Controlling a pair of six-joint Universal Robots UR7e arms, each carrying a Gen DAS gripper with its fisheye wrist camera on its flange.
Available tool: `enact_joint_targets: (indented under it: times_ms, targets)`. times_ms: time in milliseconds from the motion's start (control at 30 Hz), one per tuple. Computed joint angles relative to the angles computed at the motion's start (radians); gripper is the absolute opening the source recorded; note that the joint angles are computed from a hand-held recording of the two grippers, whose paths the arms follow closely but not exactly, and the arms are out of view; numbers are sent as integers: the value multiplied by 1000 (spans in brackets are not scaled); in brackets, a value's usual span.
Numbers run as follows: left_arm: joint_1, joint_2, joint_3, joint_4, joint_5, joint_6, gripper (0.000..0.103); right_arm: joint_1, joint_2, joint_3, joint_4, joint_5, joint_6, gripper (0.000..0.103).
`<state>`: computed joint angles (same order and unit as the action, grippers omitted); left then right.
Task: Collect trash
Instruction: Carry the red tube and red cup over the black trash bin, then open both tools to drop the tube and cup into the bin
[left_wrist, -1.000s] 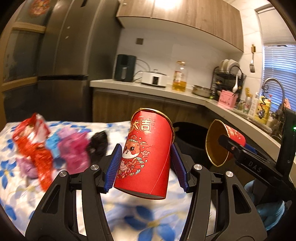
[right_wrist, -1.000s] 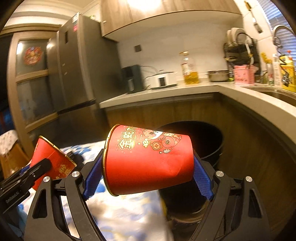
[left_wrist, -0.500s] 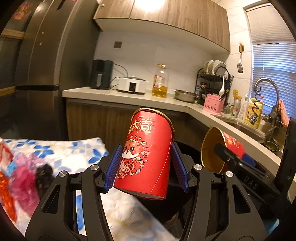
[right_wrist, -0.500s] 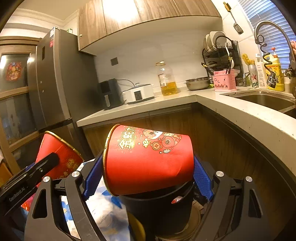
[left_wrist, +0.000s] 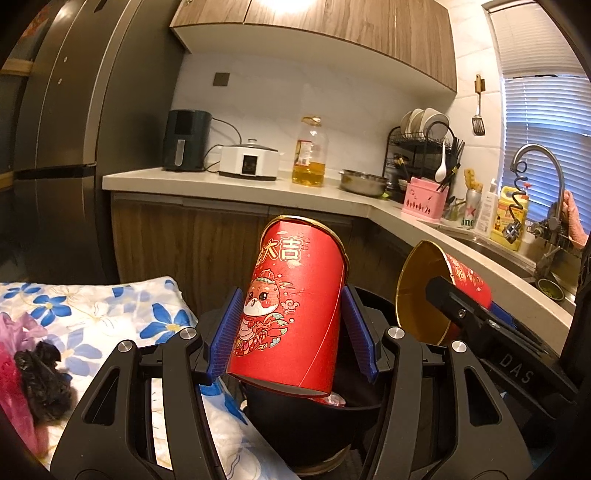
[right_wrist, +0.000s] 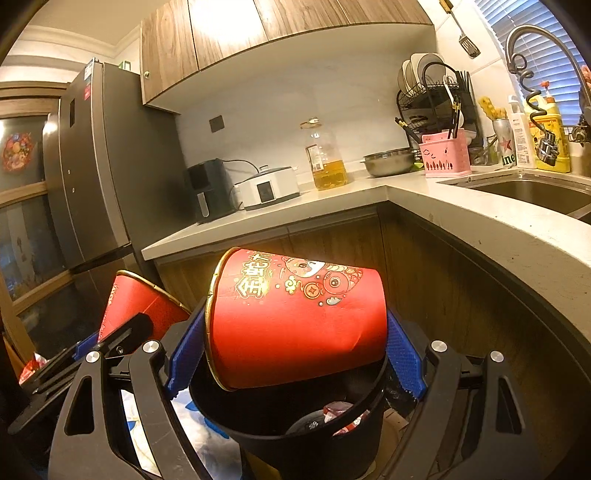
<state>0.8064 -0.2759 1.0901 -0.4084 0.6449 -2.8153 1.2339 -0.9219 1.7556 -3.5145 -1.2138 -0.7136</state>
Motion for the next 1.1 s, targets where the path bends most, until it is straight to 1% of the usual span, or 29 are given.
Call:
enact_joint_targets:
  times_ms: [367, 800, 1033, 1100]
  targets:
    - [36, 48, -98, 72, 34, -21, 54, 9, 34, -53, 35, -20, 0, 83]
    - [56, 87, -174, 124, 41, -35, 55, 8, 54, -99, 75, -16, 11, 83]
    - [69, 121, -243, 186, 63, -45, 55, 10, 68, -122, 94, -14, 16, 83]
    - [72, 135, -273, 213, 66, -52, 55, 7, 70, -125, 101, -2, 22, 83]
